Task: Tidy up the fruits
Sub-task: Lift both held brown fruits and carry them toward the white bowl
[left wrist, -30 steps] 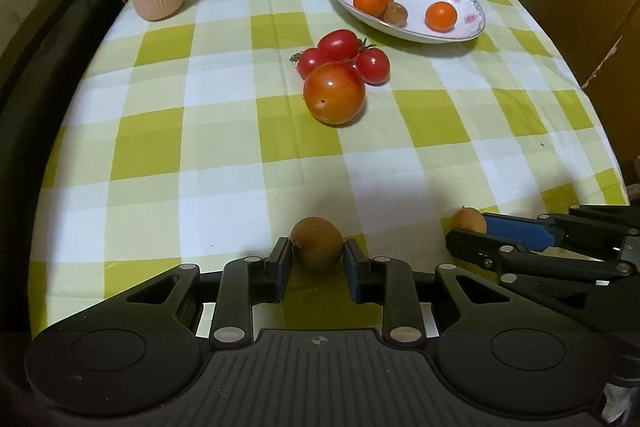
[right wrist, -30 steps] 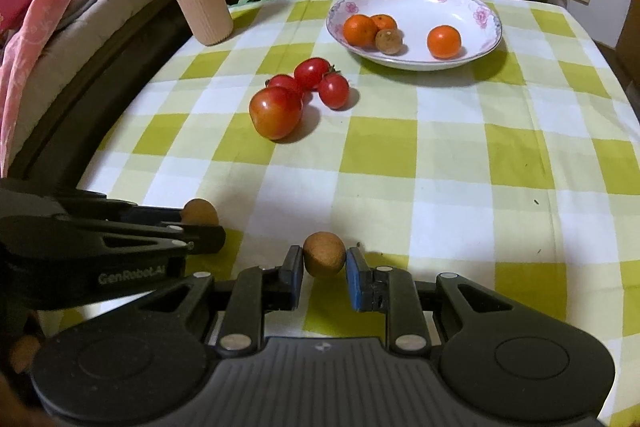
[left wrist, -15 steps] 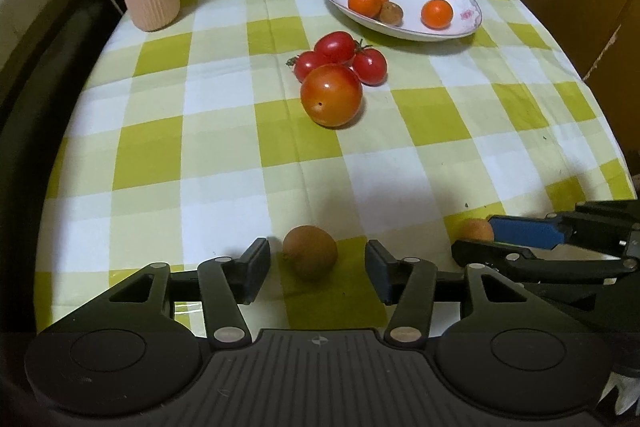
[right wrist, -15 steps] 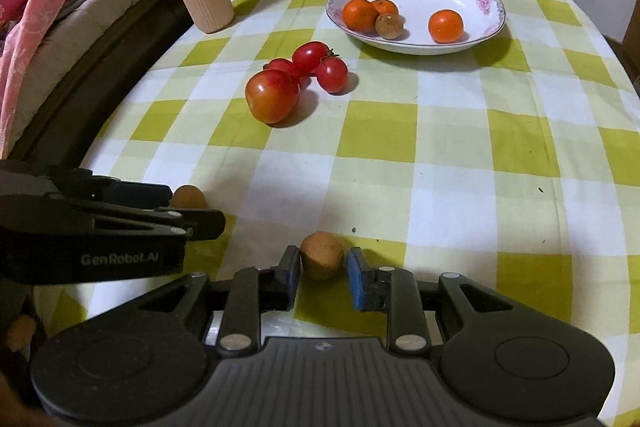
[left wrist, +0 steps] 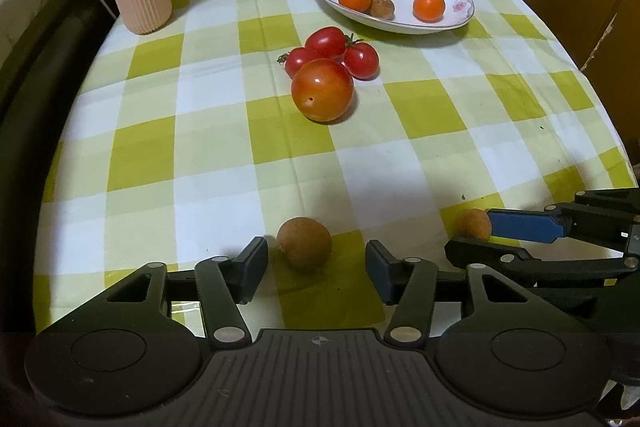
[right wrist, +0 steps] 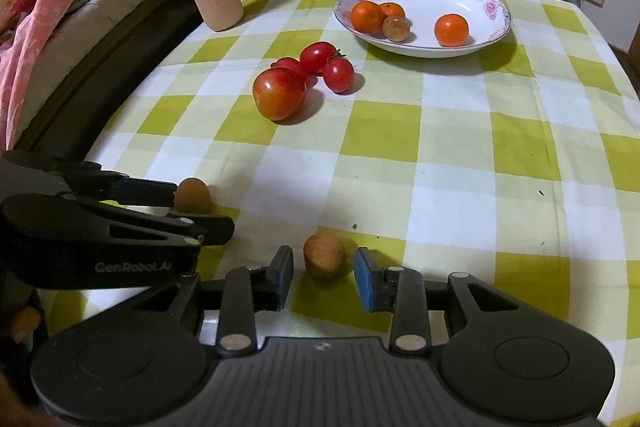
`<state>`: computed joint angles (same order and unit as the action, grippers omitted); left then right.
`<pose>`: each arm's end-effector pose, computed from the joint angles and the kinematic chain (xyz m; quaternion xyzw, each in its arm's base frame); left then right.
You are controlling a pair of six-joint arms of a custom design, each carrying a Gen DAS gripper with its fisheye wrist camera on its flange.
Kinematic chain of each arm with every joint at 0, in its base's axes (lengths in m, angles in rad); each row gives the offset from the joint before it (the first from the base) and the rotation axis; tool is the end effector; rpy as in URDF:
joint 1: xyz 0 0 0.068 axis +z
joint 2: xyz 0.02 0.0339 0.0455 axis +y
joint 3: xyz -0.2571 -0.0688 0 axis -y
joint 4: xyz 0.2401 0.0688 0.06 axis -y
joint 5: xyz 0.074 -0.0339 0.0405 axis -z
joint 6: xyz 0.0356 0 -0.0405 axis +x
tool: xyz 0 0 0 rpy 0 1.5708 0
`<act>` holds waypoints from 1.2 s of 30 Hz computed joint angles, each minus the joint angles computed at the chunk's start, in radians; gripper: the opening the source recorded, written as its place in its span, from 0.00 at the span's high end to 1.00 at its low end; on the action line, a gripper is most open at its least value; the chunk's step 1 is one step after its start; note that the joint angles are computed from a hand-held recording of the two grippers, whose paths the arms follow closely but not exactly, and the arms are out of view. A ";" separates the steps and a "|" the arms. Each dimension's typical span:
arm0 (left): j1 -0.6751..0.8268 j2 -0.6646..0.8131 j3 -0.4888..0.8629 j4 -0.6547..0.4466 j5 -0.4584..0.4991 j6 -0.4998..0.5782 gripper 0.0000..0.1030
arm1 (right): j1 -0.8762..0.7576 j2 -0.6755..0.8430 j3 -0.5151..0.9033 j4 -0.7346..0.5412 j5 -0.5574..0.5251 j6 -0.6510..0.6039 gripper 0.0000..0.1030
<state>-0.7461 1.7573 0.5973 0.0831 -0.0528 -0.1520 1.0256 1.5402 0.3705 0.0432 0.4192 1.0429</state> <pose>0.1999 -0.1822 0.0735 0.2776 0.9288 -0.0830 0.2312 0.1197 0.1694 0.0767 0.0541 0.9536 0.0815 0.2846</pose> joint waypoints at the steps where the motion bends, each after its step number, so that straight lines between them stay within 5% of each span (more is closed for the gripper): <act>1: -0.001 -0.002 -0.001 0.002 -0.005 0.002 0.50 | 0.002 0.005 0.005 -0.003 0.002 -0.001 0.69; 7: 0.002 -0.008 -0.005 0.001 -0.003 -0.005 0.64 | 0.013 0.024 0.049 -0.072 0.016 -0.010 0.78; 36: -0.010 0.033 0.019 0.043 -0.018 -0.002 0.63 | -0.023 -0.007 0.035 -0.064 0.007 0.005 0.78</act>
